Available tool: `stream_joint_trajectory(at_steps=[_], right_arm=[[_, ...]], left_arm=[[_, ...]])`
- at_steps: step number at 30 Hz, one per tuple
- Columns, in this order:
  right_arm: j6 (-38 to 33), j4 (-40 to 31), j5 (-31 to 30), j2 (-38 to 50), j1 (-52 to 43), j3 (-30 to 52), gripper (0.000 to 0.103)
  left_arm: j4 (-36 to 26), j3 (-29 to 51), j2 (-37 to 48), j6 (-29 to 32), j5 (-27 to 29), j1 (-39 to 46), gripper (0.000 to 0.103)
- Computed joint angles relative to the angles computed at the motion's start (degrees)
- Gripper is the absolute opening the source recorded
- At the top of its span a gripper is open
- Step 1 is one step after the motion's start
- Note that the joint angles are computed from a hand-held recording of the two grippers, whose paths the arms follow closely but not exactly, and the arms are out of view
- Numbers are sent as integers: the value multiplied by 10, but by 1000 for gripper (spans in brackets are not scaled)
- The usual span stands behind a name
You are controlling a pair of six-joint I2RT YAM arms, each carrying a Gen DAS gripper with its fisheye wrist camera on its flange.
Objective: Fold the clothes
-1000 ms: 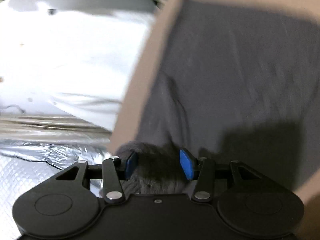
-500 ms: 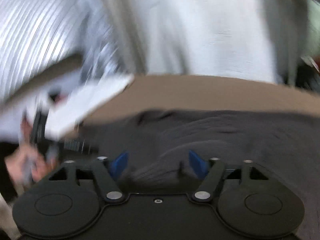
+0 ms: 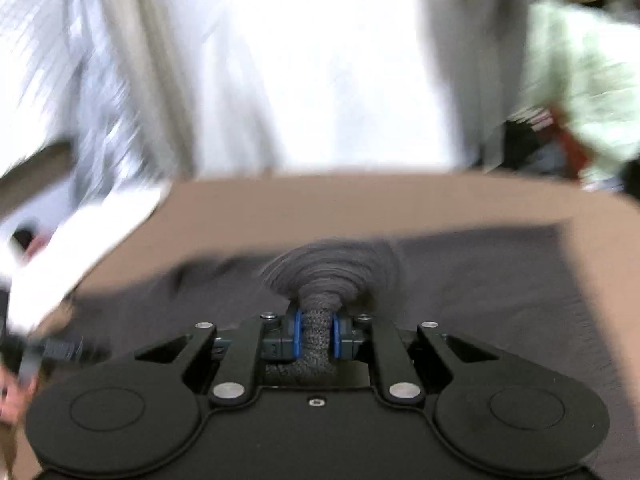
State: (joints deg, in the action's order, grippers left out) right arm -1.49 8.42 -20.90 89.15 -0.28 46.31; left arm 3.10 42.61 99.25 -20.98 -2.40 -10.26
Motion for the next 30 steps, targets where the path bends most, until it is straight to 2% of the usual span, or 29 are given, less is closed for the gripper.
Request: stream_joint_trajectory(at_steps=[2,3,4,5,6,8,9,11,14,17,20,23,24,26,28,30], right_arm=[[-31,-35,74,-29,-27,4,17],[-50,-43,106,-33,-38,5,24],[-45,-35,103,-36,-54,0,31],[-41,-26,100,-39,-70,-5,48],[-35,-18,98,-40,-86,-9,56],[19,-2,113,-30,-99,-7,61],[51,2,125,-20,-97,-1,61],[111,11,94,6,-104,9,61],[124,13,45,31,-98,12,61],[65,8,89,42,-47,6,61],[12,34,123,29,-17,-14,63],[8,46,57,52,-23,-4,63],[22,40,23,61,-21,4,63],[118,38,-75,117,-16,50,64],[227,26,-181,191,15,125,65],[220,-34,-220,248,78,223,64]], left_arm=[[-2,0,0,5,-10,-6,78],[-3,1,2,6,-14,-9,80],[-3,2,3,7,-19,-11,80],[-5,3,5,8,-22,-13,82],[-9,6,6,9,-28,-15,86],[-12,10,11,11,-38,-17,91],[-12,11,12,11,-41,-17,92],[-9,9,12,9,-39,-16,93],[3,1,4,7,-30,-11,91],[-8,0,-11,-11,-18,-5,89],[7,-18,-38,-19,14,8,89],[26,-21,-42,-23,68,29,88],[33,-22,-43,-25,86,37,84],[45,-22,-41,-30,122,50,78],[61,-20,-20,-45,136,53,78],[76,-14,9,-58,123,45,71]])
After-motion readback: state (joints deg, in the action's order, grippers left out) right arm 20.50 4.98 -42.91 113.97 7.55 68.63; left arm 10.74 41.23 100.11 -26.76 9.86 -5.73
